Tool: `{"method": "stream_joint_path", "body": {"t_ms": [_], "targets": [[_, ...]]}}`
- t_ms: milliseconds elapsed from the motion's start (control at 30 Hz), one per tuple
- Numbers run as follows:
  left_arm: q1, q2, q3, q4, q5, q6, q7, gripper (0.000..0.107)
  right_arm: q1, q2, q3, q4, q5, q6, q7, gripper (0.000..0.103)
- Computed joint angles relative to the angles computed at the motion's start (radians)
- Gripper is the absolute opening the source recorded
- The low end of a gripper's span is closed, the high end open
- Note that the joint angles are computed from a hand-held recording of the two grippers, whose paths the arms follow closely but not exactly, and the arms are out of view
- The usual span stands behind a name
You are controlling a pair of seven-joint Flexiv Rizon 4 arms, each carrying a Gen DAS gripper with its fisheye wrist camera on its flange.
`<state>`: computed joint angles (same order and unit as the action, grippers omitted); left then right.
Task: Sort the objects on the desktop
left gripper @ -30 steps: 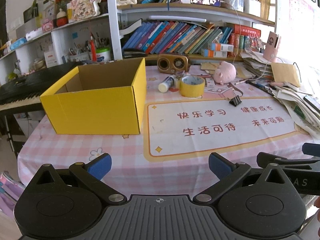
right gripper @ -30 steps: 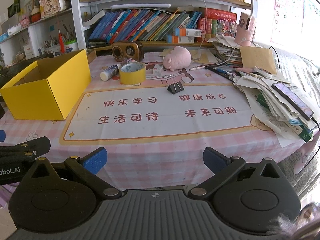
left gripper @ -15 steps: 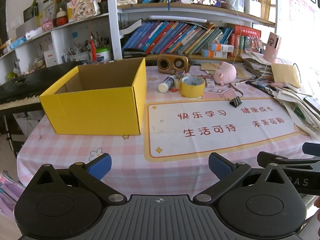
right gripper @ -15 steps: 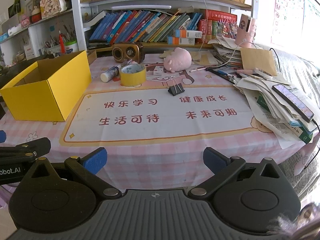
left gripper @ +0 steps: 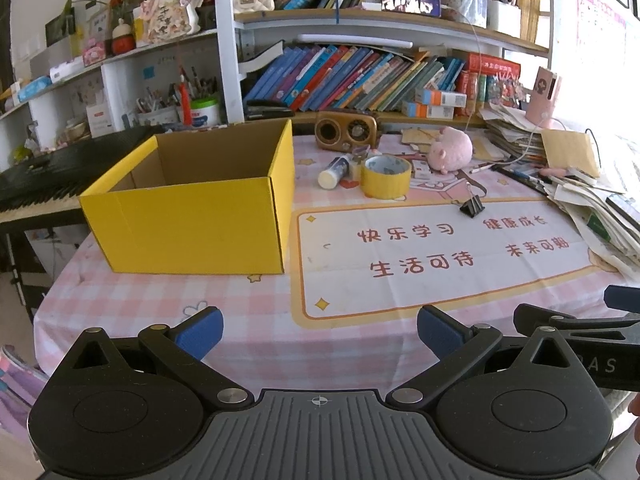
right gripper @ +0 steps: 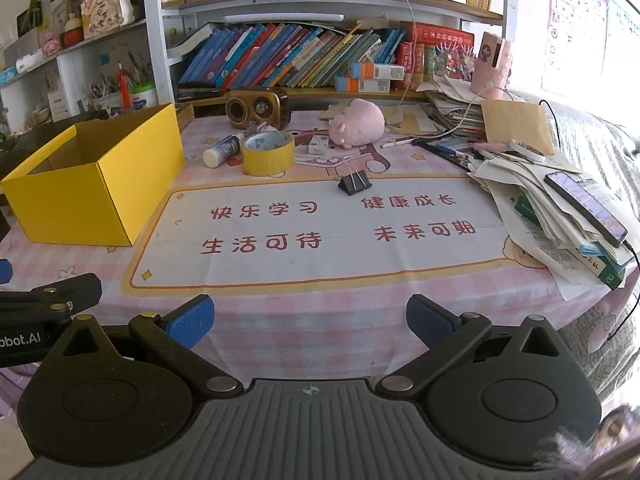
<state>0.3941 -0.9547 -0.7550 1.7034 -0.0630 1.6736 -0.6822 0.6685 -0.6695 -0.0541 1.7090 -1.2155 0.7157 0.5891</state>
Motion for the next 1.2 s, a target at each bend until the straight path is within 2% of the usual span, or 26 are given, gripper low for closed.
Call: {"method": "stream_joint_path", "body": {"t_ms": [833, 1200], "targets": [[0.007, -0.017, -0.022, -0.029, -0.027, -0.039, 0.033, 0.103, 0.008, -0.018, -0.004, -0.031, 0.032, -0.007, -0.036, 0.103], [-0.041, -0.023, 0.004, -0.064, -0.071, -0.056, 0.051, 0.103, -0.001, -0.017, -0.015, -0.023, 0.031, 0.011, -0.035, 0.103]]}}
